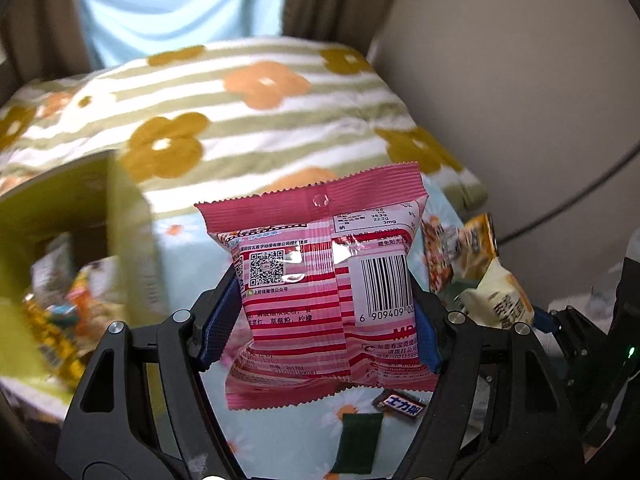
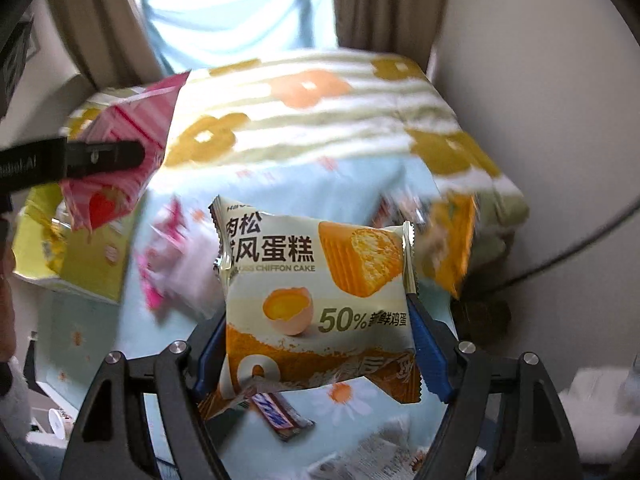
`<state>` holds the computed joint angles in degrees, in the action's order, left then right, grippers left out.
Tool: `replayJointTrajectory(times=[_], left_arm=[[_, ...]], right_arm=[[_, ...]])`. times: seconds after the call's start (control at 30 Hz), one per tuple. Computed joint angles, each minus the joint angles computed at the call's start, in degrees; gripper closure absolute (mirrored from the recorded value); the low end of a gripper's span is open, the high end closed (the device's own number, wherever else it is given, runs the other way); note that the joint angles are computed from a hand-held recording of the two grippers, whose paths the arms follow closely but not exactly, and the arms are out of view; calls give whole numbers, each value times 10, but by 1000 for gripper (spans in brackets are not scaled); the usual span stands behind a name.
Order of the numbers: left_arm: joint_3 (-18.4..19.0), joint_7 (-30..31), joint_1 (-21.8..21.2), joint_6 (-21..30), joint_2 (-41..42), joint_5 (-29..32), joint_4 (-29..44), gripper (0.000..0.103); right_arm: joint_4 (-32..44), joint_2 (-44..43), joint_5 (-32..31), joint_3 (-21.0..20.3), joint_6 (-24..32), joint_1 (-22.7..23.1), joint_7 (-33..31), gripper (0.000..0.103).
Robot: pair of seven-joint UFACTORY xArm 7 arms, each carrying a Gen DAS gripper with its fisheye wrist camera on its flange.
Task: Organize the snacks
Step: 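Carry the pink candy bag over the box with the left tool while the right tool carries the chiffon cake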
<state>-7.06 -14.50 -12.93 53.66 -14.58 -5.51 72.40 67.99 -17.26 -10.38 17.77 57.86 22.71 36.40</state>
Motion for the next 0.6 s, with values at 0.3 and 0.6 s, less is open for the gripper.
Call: replayJointTrajectory(times=[0.3,0.6], left_arm=[[57,-4,69,15,-111,14,-48,33],[157,103,155,44,-125,0,-51,32]], right_arm=[[198,147,-65,30,-1,54,-11,28],[510,400,-139,9,55,200,-1,28]])
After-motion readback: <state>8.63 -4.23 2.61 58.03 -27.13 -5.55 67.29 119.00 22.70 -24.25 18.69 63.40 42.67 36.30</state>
